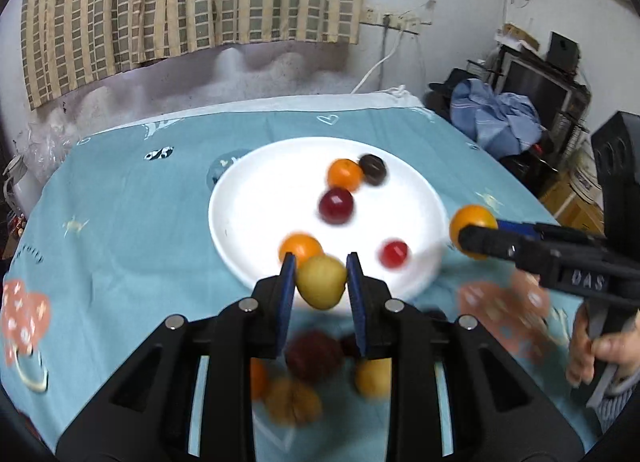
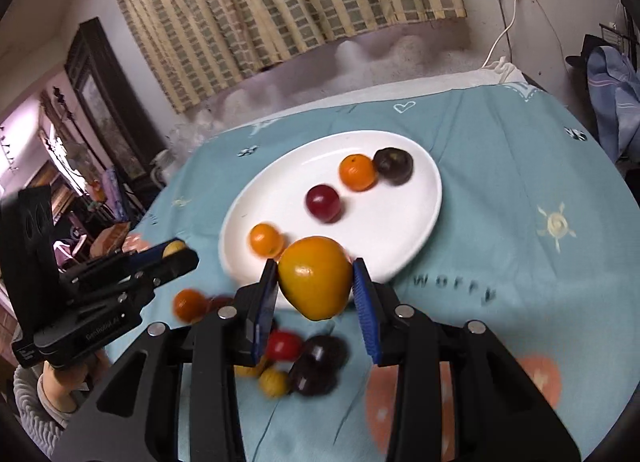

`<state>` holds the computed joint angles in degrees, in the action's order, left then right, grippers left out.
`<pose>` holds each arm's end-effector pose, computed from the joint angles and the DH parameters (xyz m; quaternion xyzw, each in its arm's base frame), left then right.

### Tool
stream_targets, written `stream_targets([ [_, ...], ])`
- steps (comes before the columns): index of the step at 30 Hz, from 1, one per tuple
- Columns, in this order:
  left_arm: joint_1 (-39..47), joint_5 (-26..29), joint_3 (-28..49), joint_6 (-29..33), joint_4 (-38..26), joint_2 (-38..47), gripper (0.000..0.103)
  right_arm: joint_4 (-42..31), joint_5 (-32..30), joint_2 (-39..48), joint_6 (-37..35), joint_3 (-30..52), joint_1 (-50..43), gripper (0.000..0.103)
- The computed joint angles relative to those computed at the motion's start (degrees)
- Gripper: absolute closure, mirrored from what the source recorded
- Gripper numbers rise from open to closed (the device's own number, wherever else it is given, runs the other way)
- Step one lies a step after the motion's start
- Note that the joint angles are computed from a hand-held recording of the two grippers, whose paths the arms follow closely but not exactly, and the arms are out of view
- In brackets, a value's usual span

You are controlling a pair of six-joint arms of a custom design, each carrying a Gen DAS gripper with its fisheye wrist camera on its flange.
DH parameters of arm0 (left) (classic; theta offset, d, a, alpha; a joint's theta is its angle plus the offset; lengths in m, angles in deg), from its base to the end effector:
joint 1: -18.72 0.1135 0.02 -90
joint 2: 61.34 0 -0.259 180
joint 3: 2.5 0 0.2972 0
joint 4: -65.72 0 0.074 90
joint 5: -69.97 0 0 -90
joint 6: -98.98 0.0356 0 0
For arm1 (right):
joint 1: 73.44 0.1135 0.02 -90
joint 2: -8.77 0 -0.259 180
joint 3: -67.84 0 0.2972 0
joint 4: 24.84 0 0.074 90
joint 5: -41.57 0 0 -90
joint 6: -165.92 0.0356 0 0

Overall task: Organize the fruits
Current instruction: 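Carry both fruits over the white plate and open both tools to release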

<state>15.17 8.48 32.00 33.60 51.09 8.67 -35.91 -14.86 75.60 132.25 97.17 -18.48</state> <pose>0.2393 -0.0319 0.1035 0.3032 0.8633 -0.1672 0.3671 0.1438 0.1708 0.0930 0.1128 0.8942 0.1271 0.4141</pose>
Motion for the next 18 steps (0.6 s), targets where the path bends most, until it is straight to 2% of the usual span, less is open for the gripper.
stream_targets([
  [1, -1.5, -1.5, 2.0, -1.6, 2.4, 4.2, 0.067, 2.3, -2.2, 1.5, -1.7, 0.2, -2.8, 0.065],
  [2, -2.4, -2.6, 3.9, -2.9, 4.5, 8.0, 0.045, 4.4, -3.6, 3.3, -2.7, 0.4, -5.3, 0.065],
  [3, -2.9, -3.2, 5.1, -3.9, 5.9, 10.6, 0.035, 6.5, -4.2, 5.7, -3.1, 0.8, -7.8, 0.061],
  [4, -3.2, -3.4, 6.3, -5.1, 7.5, 13.4, 0.026, 7.4, -4.3, 7.6, -3.3, 1.4, -9.4, 0.05],
  [5, -3.3, -3.4, 7.1, -5.7, 8.0, 15.0, 0.022, 7.4, -4.4, 8.4, -3.1, 1.8, -10.2, 0.024],
  [6, -3.2, -3.4, 7.7, -6.3, 8.2, 16.3, 0.02, 8.7, -3.7, 8.5, -2.6, 1.1, -10.4, 0.019],
  [8, -2.2, -2.7, 6.2, -6.8, 9.1, 15.3, 0.01, 10.7, -1.3, 6.5, -2.1, -0.9, -8.6, 0.019],
  [11, 1.0, -0.8, 0.7, -5.9, 9.7, 8.8, 0.009, 7.4, 1.6, 1.0, 1.1, -3.2, -4.5, 0.018],
  [15, 8.9, 2.7, -7.3, -2.8, 7.3, -2.9, 0.004, 1.3, 4.9, -5.4, 10.9, -5.9, 5.1, 0.012],
  [18, 18.8, 8.2, -12.8, 2.6, 3.6, -10.3, 0.003, -3.2, 11.5, -3.7, 19.5, -5.2, 14.4, 0.007],
])
